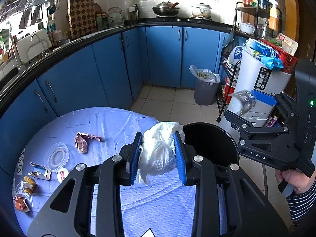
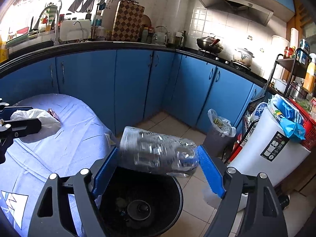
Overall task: Collect trash
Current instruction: 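Carry the tissue and blister pack over the black bin with both grippers, then open both grippers to drop the tissue and blister pack into the bin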
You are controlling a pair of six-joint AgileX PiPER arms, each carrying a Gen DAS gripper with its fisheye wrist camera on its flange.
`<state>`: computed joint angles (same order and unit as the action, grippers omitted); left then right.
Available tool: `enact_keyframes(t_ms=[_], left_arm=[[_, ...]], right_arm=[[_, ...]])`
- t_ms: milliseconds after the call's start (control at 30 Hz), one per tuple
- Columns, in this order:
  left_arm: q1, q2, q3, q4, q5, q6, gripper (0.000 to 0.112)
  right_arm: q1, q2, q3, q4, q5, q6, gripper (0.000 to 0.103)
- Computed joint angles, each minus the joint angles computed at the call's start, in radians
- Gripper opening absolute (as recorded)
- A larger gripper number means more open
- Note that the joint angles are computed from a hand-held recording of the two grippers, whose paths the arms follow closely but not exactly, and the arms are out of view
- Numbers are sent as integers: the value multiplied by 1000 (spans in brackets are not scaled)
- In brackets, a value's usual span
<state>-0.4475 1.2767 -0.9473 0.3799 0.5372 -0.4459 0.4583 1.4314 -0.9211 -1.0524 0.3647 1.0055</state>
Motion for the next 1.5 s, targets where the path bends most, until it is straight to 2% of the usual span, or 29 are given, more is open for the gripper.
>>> enact_keyframes(t_ms=[67,100,167,200,733,1100,1333,1367,1400,1467,1500], left_arm=[[-2,8,-7,2,-2,-1,33],[-2,12,-12,1,-3,0,33],[-3,20,-18,-1,-5,5,33],[-2,24,-18,-1,-7,7,33],[-53,147,-103,-2,-13,13,33],[-136,270,-254,44,17,5,35],[-170,341,-356,83,39,-12,36],[-170,354,-373,72,45,-1,41],[-170,363,-383,72,49,-3,58],[-173,366,-381,100,40,-38,81],[-172,362,-373,106,24,-49,87]], right_arm=[[-6,3,1,-23,-7,17,82],[-8,7,-2,-33,-5,27,89],[-13,11,3,-84,-7,79,94],[-18,12,8,-118,-12,117,94],[-115,45,43,-106,-82,130,95],[-197,50,65,-161,-122,176,95],[-260,54,78,-145,-162,161,95],[-268,55,79,-137,-168,153,95],[-275,57,79,-135,-173,152,95],[-290,61,79,-111,-184,127,95],[-295,64,81,-108,-191,124,95]])
